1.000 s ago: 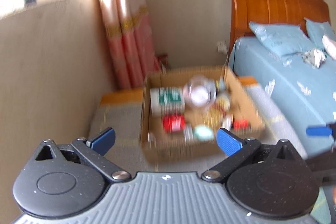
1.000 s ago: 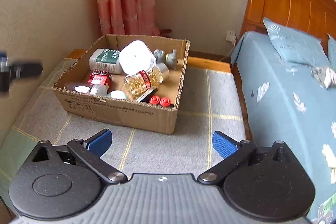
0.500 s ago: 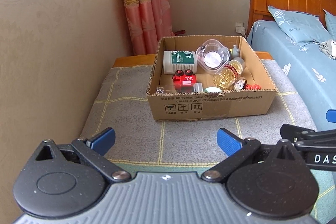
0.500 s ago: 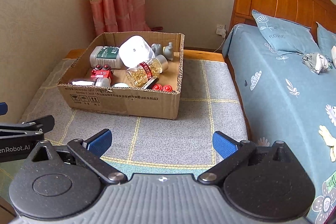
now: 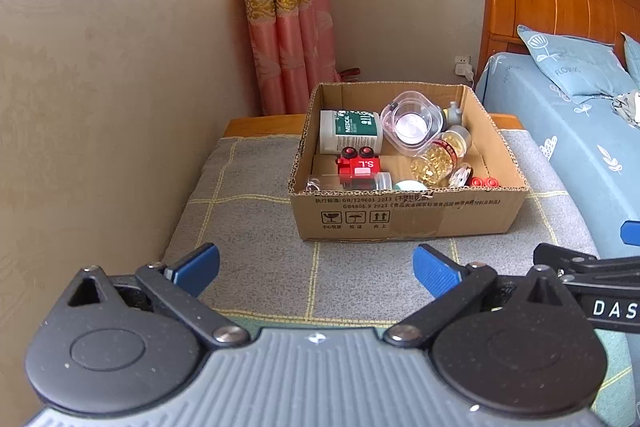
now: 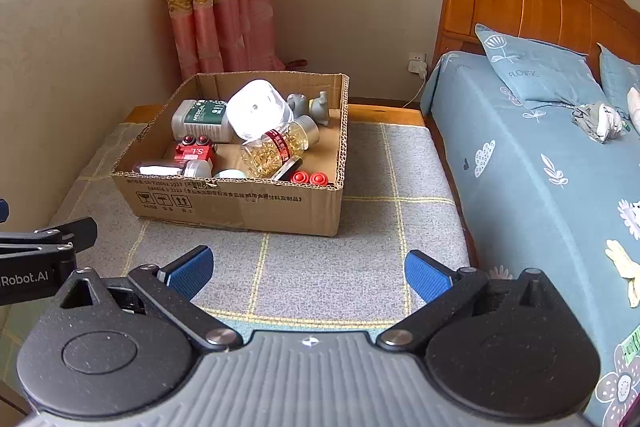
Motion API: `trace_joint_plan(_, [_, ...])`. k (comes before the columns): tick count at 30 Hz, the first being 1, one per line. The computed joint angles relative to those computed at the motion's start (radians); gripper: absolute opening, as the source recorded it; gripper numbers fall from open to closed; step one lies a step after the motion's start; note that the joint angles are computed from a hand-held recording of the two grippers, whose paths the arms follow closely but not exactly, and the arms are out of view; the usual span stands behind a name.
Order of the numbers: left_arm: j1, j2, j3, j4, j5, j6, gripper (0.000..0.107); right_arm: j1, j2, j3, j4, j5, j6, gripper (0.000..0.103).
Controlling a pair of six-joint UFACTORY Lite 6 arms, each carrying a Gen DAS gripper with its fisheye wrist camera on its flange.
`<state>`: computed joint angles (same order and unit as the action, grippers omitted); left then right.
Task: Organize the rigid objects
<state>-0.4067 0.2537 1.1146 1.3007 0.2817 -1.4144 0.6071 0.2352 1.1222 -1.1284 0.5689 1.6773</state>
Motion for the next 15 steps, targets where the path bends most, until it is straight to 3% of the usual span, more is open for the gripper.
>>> trace_joint_plan(15, [-0.012, -0.012, -0.003, -0.015, 0.015, 0.014, 0.102, 0.000, -0.016, -0.014, -0.016, 0.005, 0.020, 0.103])
